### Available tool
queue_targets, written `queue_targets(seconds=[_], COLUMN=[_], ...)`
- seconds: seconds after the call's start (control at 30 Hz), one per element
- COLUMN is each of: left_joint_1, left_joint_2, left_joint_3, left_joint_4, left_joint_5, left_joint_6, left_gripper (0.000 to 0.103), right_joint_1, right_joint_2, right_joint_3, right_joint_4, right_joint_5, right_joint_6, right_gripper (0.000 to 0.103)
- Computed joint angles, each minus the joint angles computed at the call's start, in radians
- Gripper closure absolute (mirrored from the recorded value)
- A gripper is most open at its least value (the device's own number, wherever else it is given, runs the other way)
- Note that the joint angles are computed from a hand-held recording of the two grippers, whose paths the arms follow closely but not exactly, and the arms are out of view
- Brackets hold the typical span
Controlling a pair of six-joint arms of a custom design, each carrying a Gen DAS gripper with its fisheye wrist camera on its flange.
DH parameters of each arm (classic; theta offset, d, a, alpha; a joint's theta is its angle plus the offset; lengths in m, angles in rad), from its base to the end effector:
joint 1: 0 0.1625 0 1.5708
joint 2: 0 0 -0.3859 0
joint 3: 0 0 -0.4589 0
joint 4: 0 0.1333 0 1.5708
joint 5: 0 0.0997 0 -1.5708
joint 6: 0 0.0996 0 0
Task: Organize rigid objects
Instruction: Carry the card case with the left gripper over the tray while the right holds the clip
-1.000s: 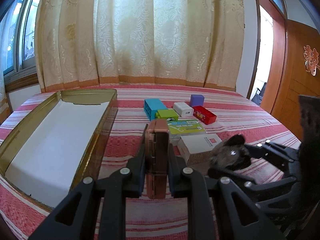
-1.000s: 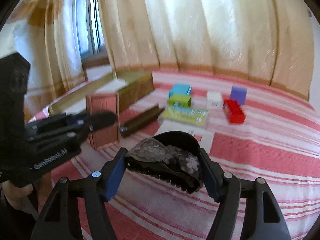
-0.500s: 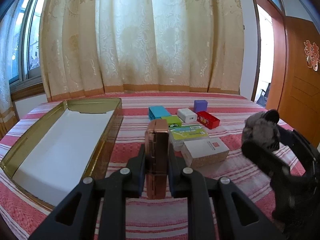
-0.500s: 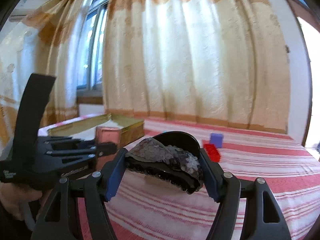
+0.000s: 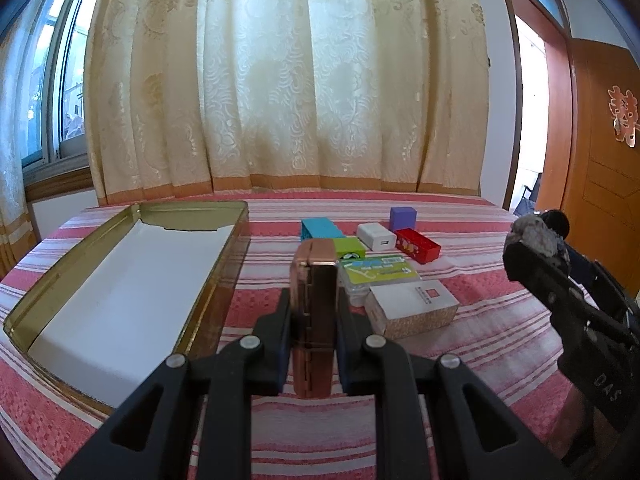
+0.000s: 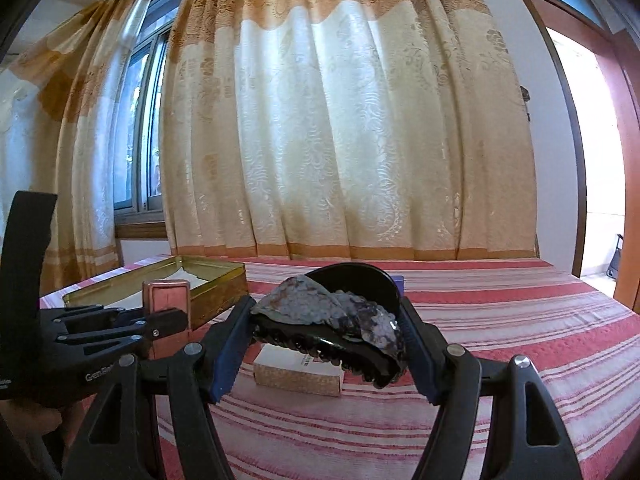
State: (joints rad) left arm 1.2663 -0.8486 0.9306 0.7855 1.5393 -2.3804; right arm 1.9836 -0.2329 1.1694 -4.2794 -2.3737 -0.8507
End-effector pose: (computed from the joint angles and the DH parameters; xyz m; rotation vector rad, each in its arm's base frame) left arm -0.0799 -0.7095 0.2741 1.4020 2.4090 -0.9862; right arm 0.3354 -0.6121 -0.0066 0.2523 -1.6437 1.6278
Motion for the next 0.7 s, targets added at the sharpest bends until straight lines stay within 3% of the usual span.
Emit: queue_targets(seconds=[0.7], left_joint_1=[0.026], left_joint_2=[0.020], left_joint_3=[-0.065], left_joint_4=[-0.003], left_joint_5=[-0.013], left_joint_6=[-0.020], left_gripper=[0.087], right_joint_1=[0.011], right_joint_2=[0.076], right_joint_3=[-0.121], right_joint_4=[0.029], right_joint_5=[-0.019], right_joint_6=[-0.031], right_gripper=[0.032])
